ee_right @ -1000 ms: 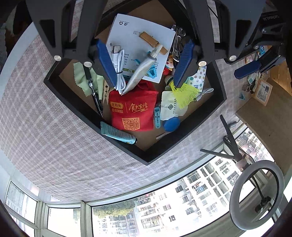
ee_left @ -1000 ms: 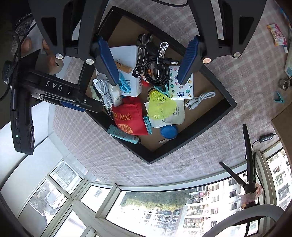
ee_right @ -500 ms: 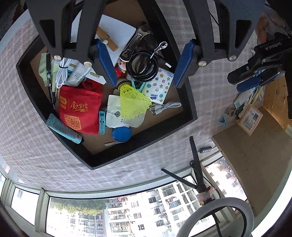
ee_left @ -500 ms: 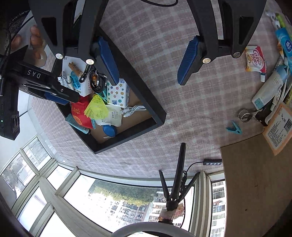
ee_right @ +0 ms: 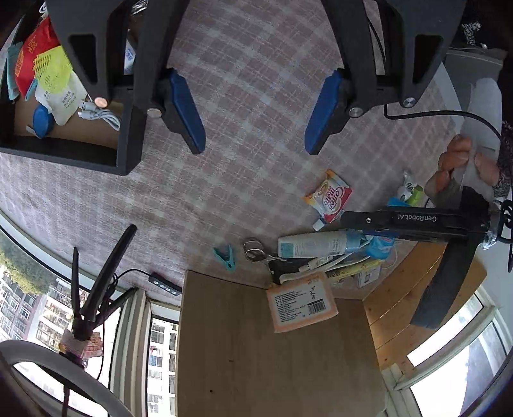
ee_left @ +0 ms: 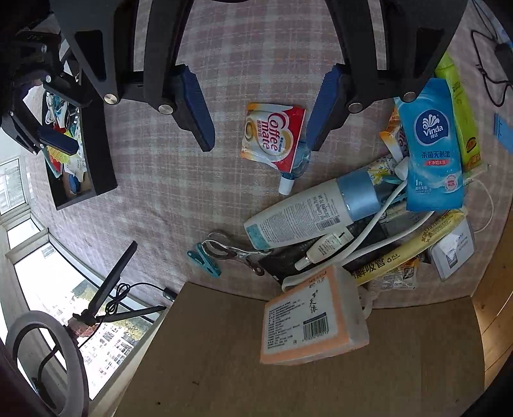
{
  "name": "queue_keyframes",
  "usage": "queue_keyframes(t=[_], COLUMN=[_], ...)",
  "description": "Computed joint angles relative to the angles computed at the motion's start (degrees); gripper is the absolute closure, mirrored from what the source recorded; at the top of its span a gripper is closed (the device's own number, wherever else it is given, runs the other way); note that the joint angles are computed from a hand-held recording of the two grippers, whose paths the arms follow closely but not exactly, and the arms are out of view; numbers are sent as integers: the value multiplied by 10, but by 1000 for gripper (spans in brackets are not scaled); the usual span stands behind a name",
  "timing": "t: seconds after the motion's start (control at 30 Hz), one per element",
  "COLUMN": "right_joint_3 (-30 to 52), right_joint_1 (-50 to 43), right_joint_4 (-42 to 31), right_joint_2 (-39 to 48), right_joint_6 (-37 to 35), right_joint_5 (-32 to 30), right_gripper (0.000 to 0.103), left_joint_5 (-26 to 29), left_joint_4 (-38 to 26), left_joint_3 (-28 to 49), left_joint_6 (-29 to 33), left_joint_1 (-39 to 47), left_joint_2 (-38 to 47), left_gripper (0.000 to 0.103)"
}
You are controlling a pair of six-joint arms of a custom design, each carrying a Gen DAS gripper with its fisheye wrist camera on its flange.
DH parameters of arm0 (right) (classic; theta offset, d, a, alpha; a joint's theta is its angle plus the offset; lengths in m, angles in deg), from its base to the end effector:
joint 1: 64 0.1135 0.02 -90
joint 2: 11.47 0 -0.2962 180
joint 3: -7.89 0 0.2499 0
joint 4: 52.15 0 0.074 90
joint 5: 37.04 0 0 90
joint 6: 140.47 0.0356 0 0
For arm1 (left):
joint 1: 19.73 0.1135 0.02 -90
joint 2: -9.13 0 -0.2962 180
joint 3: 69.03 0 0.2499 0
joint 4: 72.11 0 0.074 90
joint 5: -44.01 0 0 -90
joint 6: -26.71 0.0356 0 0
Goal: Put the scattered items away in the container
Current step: 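Grasp the Coffee-mate sachet with the right gripper while the left gripper grasps the blue eye-drop bottle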
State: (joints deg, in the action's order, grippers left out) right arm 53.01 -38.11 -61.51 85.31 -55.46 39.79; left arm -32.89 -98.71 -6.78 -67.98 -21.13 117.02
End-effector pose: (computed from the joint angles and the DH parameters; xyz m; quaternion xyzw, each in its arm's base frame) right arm 0.2327 0.1220 0.1166 -0.2837 0.9195 0.1543 0.2243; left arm 0.3186 -0.0159 0.1132 -0.0106 0.9817 -0.1207 0.1472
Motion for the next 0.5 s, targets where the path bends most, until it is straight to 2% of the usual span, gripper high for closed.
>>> queue_keyframes(t=[0.2,0.37,0.5], right_joint_3=[110,191,235], right_joint_1=[104,138,149], right_joint_4=[-18,-41,-55], right_joint_2=[120,199,250], right_joint_6=[-51,-80,-97], right_joint_5=[-9,-15,-17], right_gripper=[39,39,39], left_joint_5=[-4,-1,3], left_joint_4=[-49,-58,-58], left_joint_3=[74,107,117], left_joint_6=[13,-6,-12], left_joint_1=[26,27,18], left_joint_2=[83,126,142], left_gripper=[55,62,62])
